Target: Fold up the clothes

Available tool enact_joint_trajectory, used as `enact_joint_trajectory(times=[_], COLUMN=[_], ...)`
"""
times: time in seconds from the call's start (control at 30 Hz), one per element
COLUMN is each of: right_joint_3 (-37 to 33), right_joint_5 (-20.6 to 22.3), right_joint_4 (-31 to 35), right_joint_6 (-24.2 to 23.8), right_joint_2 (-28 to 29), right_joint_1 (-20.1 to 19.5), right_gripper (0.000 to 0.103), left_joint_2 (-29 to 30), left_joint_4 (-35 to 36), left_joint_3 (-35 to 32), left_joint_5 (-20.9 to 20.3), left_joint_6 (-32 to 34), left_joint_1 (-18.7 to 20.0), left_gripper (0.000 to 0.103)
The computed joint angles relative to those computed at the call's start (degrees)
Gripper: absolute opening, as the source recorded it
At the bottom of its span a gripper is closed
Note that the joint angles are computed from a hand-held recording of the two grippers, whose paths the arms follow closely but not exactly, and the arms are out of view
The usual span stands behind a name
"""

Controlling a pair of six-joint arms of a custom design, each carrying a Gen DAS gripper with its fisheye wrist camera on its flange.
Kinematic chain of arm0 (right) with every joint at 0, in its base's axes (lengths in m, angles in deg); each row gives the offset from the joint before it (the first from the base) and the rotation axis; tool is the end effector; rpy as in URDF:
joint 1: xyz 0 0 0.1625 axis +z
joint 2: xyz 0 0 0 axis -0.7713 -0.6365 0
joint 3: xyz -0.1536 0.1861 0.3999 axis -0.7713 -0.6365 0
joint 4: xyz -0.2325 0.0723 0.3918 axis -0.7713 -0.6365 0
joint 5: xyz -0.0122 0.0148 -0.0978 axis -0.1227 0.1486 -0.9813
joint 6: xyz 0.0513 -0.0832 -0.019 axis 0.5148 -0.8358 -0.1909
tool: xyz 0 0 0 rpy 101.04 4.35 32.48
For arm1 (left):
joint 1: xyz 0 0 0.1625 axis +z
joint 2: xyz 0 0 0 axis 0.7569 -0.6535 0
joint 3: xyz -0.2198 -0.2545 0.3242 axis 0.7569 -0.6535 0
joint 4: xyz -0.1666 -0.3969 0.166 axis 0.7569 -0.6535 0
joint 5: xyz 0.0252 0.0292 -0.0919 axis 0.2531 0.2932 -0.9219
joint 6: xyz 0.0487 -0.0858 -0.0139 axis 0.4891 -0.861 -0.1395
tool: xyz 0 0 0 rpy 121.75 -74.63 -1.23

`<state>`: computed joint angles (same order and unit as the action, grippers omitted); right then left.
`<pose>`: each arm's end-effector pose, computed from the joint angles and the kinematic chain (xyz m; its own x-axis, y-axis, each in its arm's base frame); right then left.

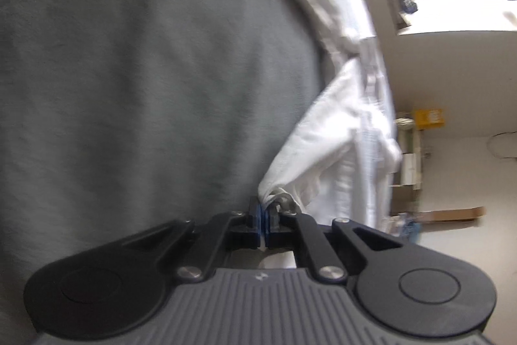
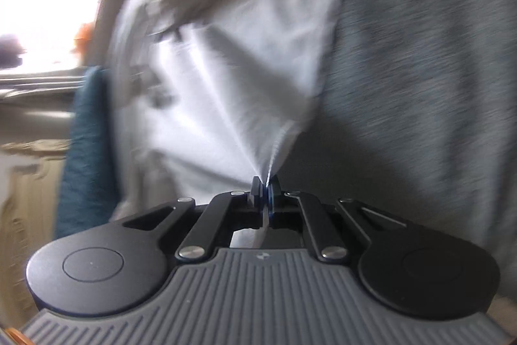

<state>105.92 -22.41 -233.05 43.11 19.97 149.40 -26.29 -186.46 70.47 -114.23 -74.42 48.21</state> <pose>0.2146 -0.6695 0.0235 -0.8325 0.5373 -0.1354 0.5244 0.6851 -0.5056 0.2173 -0.6805 0.3984 -0.9032 -0.3772 0.2048 -0.4292 0.7831 -0.4500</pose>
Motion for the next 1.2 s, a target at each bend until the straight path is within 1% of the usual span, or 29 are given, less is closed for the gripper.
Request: enact_joint_trajectory(times=[0.03,0.1,0.13,0.17,0.2,0.23,0.27,0.33,0.37,0.4,0.43,0.53,0.57,0.67,0.73,0.8,0.87,0.97,1.03,1.13,1.2], right_joint_3=[0.26,1.06,1.46,1.61,1.76,1.88,1.94,1.81,1.58,1.19,0.67,-2.54,-4.38,-11.62,-17.39,-22.59,-25.43,-27.75,-28.29,-29.33,-29.95], right_joint_5=[-1.73,-4.05,-5.03,-6.83,-9.19,-11.72,-14.70,-20.00,-21.14,-20.32,-18.41,-4.88,0.42,13.88,18.62,19.59,19.67,22.39,23.95,26.70,26.87], right_joint_4=[1.17,2.03,2.45,3.37,3.87,4.25,4.05,2.12,-0.16,-2.89,-4.82,-2.78,-0.57,6.36,11.46,15.74,17.94,17.53,16.34,16.11,17.64], right_joint_6=[0.80,3.39,3.96,4.40,3.94,3.41,2.40,-1.40,-4.45,-8.17,-11.45,-15.99,-15.98,-14.55,-13.41,-12.24,-9.90,-6.03,-4.86,-4.47,-5.50], right_joint_2=[-0.30,-0.62,-0.82,-1.03,-1.17,-1.28,-1.29,-0.91,-0.40,0.20,0.76,2.79,4.17,10.08,14.67,18.70,21.17,23.89,24.95,26.45,26.84], right_joint_1=[-0.32,-0.72,-0.67,-0.24,0.42,1.16,2.19,4.52,5.60,6.33,6.83,6.57,6.15,4.82,4.35,4.38,4.30,3.23,3.00,3.06,3.23], right_gripper=[0.006,0.006,0.009,0.015,0.019,0.027,0.028,0.029,0.030,0.030,0.030,0.033,0.033,0.033,0.033,0.033,0.033,0.033,0.033,0.033,0.033], left_joint_2=[0.28,0.56,0.59,0.61,0.60,0.60,0.59,0.60,0.79,1.12,1.10,0.82,0.75,0.32,-0.14,-0.36,-0.47,-0.32,0.01,0.55,0.79], left_joint_4=[1.00,2.69,3.06,3.18,3.35,3.57,3.84,4.15,4.42,4.75,4.79,4.13,3.78,2.89,2.58,2.33,2.32,2.79,3.30,3.99,4.16], left_joint_3=[-0.16,-0.22,-0.19,-0.23,-0.30,-0.40,-0.55,-0.76,-1.14,-1.66,-1.64,-1.02,-0.76,-0.04,0.48,0.81,0.92,0.64,0.17,-0.57,-0.82], left_joint_5=[-0.15,0.52,0.34,-0.03,-0.38,-0.67,-0.87,-1.59,-2.03,-2.57,-3.00,-3.44,-3.33,-2.34,-1.40,-0.76,-0.75,-1.93,-3.13,-5.19,-6.09], left_joint_6=[0.05,0.47,0.94,1.20,1.38,1.56,1.77,2.43,2.62,2.87,3.20,4.53,5.18,8.21,10.81,12.80,14.20,15.73,16.13,15.86,15.72], left_joint_1=[0.29,0.47,0.60,0.77,0.95,1.11,1.25,1.56,1.74,1.88,1.98,1.98,1.89,1.31,0.89,0.63,0.67,1.30,1.86,2.82,3.16], left_gripper=[0.003,0.003,0.004,0.005,0.007,0.008,0.008,0.011,0.012,0.014,0.016,0.018,0.020,0.024,0.024,0.024,0.024,0.024,0.024,0.024,0.024])
